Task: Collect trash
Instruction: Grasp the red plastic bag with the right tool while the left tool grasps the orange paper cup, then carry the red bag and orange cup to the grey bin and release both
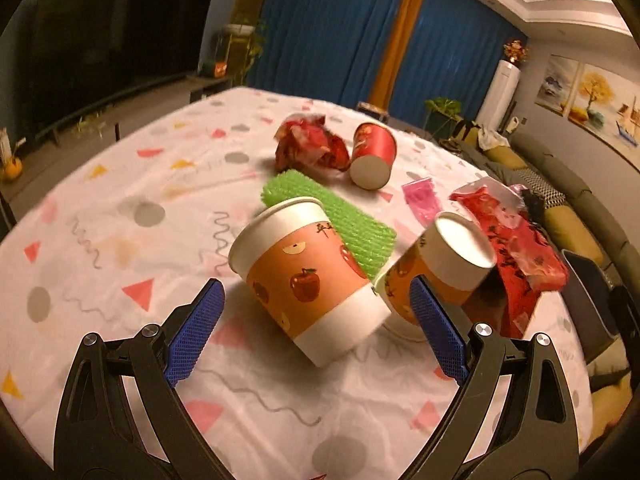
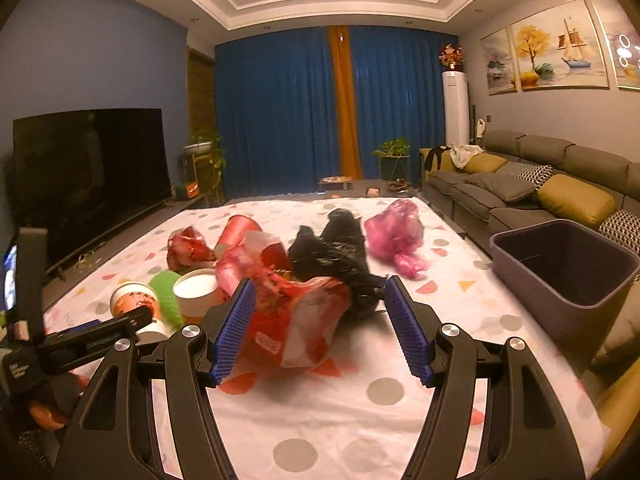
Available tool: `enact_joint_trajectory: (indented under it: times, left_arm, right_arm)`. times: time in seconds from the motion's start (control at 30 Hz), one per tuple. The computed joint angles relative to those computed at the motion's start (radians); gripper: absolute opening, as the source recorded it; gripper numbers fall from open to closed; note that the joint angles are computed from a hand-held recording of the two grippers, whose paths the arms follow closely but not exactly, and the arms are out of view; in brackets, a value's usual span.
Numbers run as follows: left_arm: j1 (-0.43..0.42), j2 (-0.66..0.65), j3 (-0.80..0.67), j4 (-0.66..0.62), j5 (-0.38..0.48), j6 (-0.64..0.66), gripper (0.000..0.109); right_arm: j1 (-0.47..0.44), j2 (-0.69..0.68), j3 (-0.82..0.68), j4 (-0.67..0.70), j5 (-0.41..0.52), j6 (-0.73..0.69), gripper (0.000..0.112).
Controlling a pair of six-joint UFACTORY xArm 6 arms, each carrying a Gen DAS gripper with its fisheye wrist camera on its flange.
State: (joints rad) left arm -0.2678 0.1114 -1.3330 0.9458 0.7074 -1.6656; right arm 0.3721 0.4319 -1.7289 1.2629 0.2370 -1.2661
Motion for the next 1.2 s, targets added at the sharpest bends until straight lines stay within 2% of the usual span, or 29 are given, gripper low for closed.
enact_joint_trajectory:
  times: [0.1,0.17,0.23,0.3,0.43,0.6,0.8,0.87,0.93,1.03,1.2]
  left_arm:
    - [0.037,0.014,0.005,-0.07,-0.076,0.028,0.088]
    - [0.057,0.014,0.022,-0.108,-0.124,0.036,0.08]
    - [0.077,0.013,0.046,-0.129,-0.185,0.035,0.076]
    - [0.087,0.008,0.064,-0.116,-0.226,0.016,0.075]
    - [0.093,0.002,0.079,-0.071,-0.263,-0.012,0.065]
    - [0.111,-0.01,0.108,-0.039,-0.332,-0.05,0.062]
    - [0.116,-0.04,0.137,0.025,-0.346,-0.102,0.062]
    - [0.116,-0.055,0.15,0.056,-0.353,-0.125,0.062]
    - [0.112,-0.074,0.161,0.083,-0.351,-0.139,0.062]
    - [0.1,-0.098,0.169,0.127,-0.341,-0.161,0.062]
    - [0.073,-0.123,0.165,0.193,-0.311,-0.187,0.062]
  right_arm:
    - [0.01,0.027,-0.025,-0.044,0.0,0.033,0.066]
    - [0.012,0.042,-0.039,-0.085,0.006,0.073,0.066]
    - [0.011,0.061,-0.06,-0.127,0.013,0.112,0.066]
    - [0.009,0.079,-0.08,-0.168,0.016,0.154,0.066]
    - [0.007,0.124,-0.133,-0.264,0.032,0.238,0.066]
    - [0.007,0.178,-0.197,-0.382,0.055,0.328,0.065]
    - [0.001,0.224,-0.259,-0.496,0.1,0.412,0.037]
    - [0.0,0.224,-0.254,-0.494,0.103,0.401,0.02]
    - [-0.002,0.224,-0.256,-0.488,0.114,0.396,0.008]
    - [-0.006,0.209,-0.239,-0.436,0.115,0.357,0.003]
    - [-0.007,0.142,-0.167,-0.291,0.086,0.227,0.001]
